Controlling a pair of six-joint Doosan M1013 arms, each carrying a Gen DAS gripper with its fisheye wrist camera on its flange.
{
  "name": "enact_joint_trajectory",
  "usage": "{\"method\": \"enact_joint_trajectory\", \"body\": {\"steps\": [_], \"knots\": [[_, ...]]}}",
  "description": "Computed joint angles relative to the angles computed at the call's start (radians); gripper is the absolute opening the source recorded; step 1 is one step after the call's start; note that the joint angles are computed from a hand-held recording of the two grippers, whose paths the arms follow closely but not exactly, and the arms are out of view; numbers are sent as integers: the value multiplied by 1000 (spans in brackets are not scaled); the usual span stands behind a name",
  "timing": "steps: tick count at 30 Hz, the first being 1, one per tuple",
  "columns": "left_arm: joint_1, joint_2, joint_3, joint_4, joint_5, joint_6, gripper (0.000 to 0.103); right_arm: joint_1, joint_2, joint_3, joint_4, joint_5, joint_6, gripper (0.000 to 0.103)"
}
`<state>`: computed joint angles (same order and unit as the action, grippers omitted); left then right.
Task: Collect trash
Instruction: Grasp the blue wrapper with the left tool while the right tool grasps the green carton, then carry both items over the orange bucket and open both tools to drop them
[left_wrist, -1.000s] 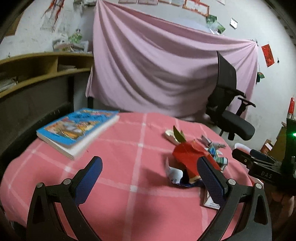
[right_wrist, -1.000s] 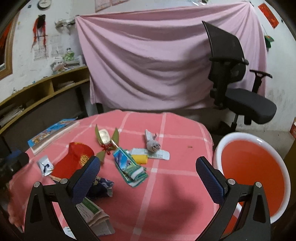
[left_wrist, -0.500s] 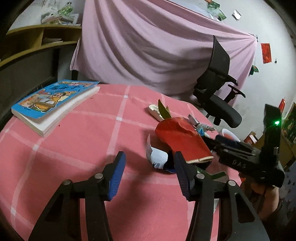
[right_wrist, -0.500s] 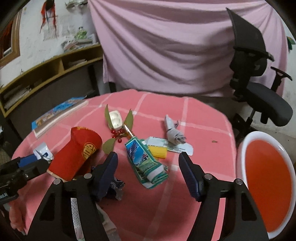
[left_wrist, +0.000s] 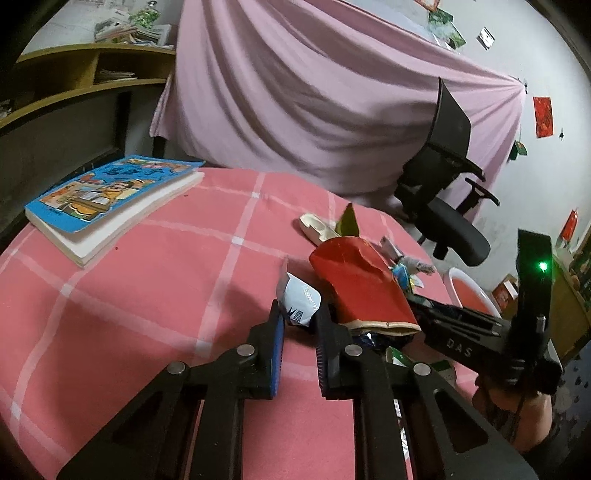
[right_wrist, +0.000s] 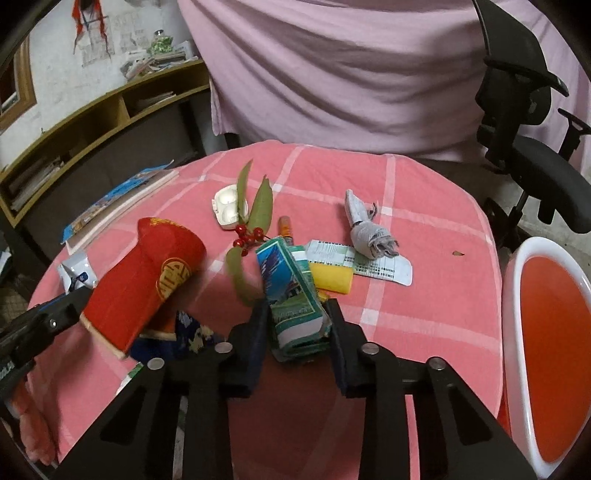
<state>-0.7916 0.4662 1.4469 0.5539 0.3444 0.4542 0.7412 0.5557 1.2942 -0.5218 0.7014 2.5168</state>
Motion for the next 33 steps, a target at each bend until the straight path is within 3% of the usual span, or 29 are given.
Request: {"method": "enact_joint_trajectory", "body": {"steps": [5,10,13,17,21,27,33], "knots": [[-25,-13,24,287,23,-249,12,23,-9,13,-90,-8,53,26],[-74,-43,90,773,115,-639,12,56,-42,69,-299,-58,213,26],[-97,-55,123,948,149,-763,12,68,-62,107,-442,-88,346,26],[-105,-65,148,1023,97,-810,12,79,-92,163,-650,-117,562,26],[-126,-70,164,1151,136,-893,12,91,-115,204,-798,-101,725,26],[-148,-61,134,1252,144,-945,12,115,-156,290,-1045,-11,963,26],[-161,-19,51,1286,108,-927,12,107,-181,335,-1037,111,1034,26]]}}
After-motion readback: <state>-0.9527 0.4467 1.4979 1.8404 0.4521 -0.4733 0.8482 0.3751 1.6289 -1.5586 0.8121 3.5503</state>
